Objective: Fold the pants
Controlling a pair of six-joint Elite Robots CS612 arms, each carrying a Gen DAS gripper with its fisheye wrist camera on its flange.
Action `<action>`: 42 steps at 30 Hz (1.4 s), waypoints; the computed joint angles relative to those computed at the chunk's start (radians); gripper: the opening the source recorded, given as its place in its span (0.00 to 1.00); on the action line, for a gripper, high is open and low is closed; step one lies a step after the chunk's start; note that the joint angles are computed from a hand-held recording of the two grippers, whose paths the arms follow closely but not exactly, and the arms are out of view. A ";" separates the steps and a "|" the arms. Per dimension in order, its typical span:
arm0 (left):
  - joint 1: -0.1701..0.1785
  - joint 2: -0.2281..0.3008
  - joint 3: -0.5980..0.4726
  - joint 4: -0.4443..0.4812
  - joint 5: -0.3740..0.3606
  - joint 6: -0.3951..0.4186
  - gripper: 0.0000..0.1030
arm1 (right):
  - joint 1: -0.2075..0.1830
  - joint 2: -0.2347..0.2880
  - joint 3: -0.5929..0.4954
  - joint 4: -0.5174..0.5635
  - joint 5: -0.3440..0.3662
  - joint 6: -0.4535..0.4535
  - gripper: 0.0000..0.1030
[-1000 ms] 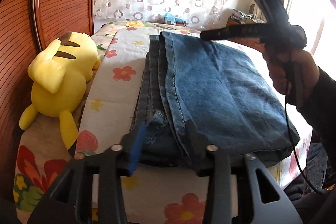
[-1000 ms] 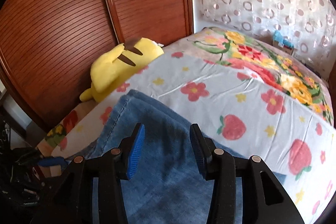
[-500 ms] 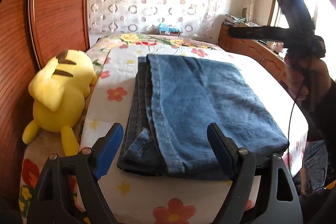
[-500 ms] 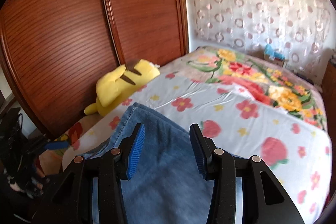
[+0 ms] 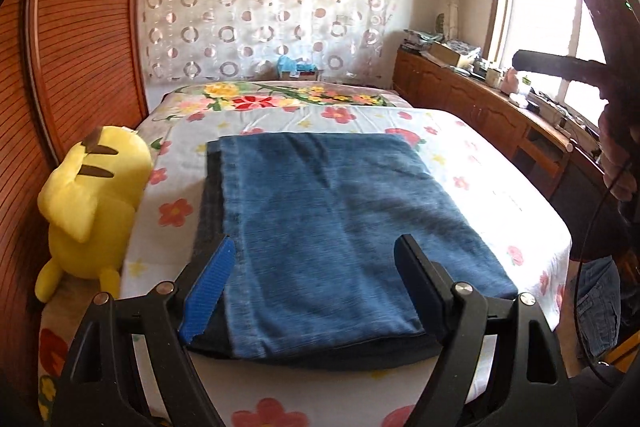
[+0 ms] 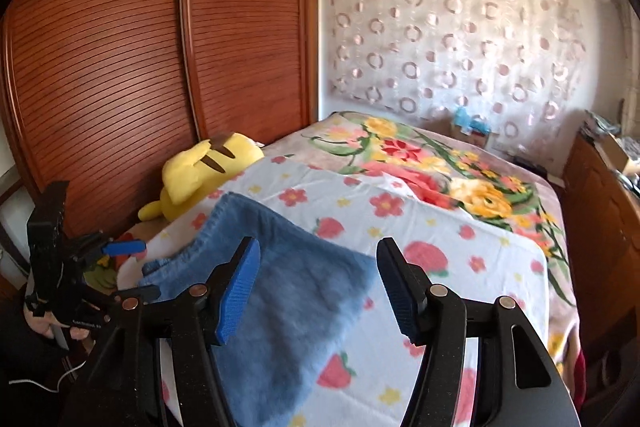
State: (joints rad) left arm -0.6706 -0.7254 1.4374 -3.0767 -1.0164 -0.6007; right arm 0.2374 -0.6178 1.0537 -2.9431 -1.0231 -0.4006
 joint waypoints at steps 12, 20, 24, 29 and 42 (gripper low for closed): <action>-0.007 0.043 -0.078 0.059 -0.045 0.027 0.80 | -0.007 -0.048 0.129 -0.023 -0.028 0.013 0.61; -0.008 0.056 -0.081 0.096 -0.083 0.009 0.80 | 0.000 -0.028 0.119 0.047 -0.031 0.047 0.61; -0.009 0.059 -0.076 0.109 -0.096 -0.008 0.80 | 0.004 -0.015 0.103 0.099 -0.032 0.079 0.61; -0.010 0.060 -0.071 0.142 -0.104 -0.013 0.80 | 0.003 0.000 0.076 0.142 -0.039 0.096 0.61; -0.015 0.066 -0.063 0.142 -0.093 0.014 0.80 | 0.016 0.031 0.046 0.208 -0.057 0.093 0.61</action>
